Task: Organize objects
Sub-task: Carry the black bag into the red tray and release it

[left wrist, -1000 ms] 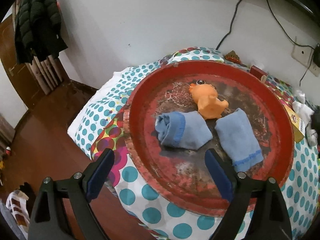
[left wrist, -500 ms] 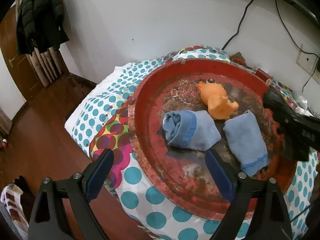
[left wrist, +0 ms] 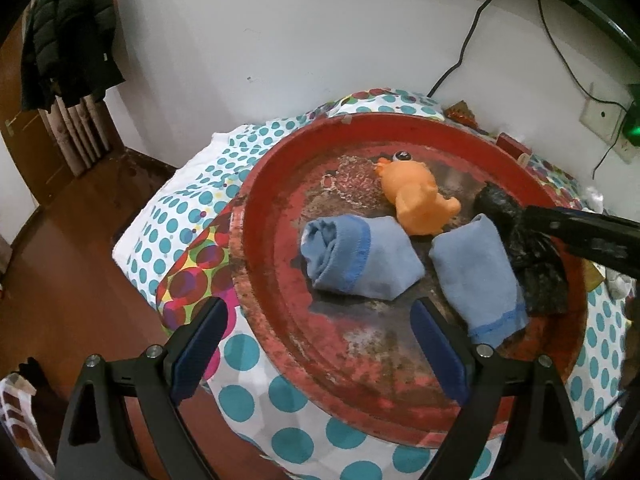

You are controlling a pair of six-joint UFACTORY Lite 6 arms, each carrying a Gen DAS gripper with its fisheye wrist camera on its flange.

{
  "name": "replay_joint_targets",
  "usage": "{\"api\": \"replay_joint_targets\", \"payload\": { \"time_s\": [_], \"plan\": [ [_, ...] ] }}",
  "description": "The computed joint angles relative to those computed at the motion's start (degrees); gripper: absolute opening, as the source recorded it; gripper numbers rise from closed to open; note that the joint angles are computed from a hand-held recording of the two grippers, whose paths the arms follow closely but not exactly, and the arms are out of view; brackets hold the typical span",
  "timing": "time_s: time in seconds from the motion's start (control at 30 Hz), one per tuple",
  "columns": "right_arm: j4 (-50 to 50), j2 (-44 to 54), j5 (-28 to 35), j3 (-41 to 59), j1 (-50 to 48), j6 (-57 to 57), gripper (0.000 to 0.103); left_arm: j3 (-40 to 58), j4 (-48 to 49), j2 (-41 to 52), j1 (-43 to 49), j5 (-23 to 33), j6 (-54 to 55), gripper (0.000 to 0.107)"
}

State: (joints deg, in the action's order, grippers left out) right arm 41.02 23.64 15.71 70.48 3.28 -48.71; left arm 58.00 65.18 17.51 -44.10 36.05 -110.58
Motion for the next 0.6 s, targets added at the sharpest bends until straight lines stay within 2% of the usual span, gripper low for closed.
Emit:
{"api": "replay_joint_targets", "payload": {
  "time_s": [0.13,0.3,0.53,0.6],
  "plan": [
    [10.2,-8.8,4.2,-6.3,-6.0,-13.4,0.051,0.1,0.1,0.0,-0.1,0.2,-0.4,0.092],
    [14.8,-16.1,9.0,-11.7,-19.0,-24.4,0.051,0.3,0.4,0.1,-0.7,0.0,-0.7,0.092],
    [18.5,-12.7,12.8,-9.7,-37.7,-38.5,0.051,2.2,0.3,1.4,-2.8,0.3,0.1,0.095],
    [19.3,-9.5,12.0,-7.9,-40.9,-42.0,0.051,3.2,0.0,2.3,-3.4,0.0,0.7,0.095]
  ]
}}
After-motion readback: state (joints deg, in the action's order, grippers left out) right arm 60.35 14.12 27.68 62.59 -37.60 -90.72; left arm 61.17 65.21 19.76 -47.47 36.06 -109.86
